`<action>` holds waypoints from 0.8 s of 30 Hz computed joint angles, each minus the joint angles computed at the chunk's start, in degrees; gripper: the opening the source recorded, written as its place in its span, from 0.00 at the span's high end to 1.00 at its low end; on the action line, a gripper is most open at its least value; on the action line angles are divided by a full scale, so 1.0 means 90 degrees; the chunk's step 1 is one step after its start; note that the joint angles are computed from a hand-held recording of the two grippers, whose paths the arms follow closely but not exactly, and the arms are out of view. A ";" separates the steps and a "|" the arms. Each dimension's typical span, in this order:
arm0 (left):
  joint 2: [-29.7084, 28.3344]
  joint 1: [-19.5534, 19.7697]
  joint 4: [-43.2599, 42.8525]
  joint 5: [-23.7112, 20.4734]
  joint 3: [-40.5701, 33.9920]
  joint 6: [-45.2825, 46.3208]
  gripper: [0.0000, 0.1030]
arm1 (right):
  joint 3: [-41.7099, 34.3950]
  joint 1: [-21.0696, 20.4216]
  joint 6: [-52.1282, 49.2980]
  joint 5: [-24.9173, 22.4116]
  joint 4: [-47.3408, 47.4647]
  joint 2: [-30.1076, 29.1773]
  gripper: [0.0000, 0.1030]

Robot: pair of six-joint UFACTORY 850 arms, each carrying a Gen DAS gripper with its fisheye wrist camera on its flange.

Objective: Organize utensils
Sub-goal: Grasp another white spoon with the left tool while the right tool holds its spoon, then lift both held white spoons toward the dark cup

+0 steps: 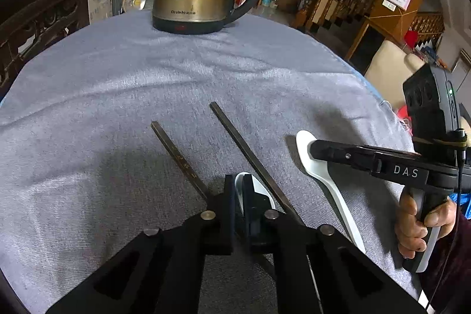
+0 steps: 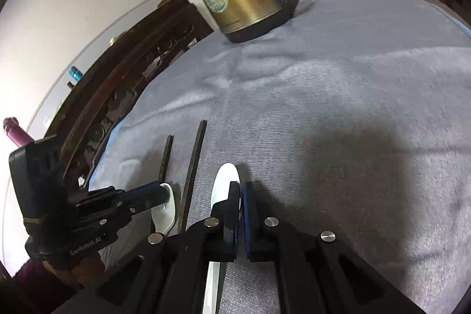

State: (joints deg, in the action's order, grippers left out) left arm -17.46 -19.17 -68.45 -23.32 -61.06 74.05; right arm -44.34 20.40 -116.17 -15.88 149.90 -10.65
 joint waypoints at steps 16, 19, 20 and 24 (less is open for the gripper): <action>0.0250 -0.0025 0.0055 0.0099 0.0120 0.0295 0.69 | 0.0916 0.0285 -0.2088 -0.0268 0.3032 0.1084 0.97; 0.0068 -0.0094 0.0465 0.0010 0.0009 0.0054 0.69 | 0.0983 0.0306 -0.1794 -0.0336 0.2875 0.1011 0.97; 0.0026 -0.0102 0.0507 -0.0023 -0.0013 0.0046 0.69 | 0.1011 0.0300 -0.1700 -0.0357 0.2794 0.1009 0.97; -0.0071 -0.0107 0.0555 -0.0066 -0.0076 0.0063 0.92 | 0.1045 0.0244 -0.1445 -0.0429 0.2548 0.0995 0.97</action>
State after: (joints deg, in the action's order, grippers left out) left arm -18.10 -20.14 -63.46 -23.91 -61.74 74.62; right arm -34.93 22.60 -129.18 -19.74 172.83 -1.70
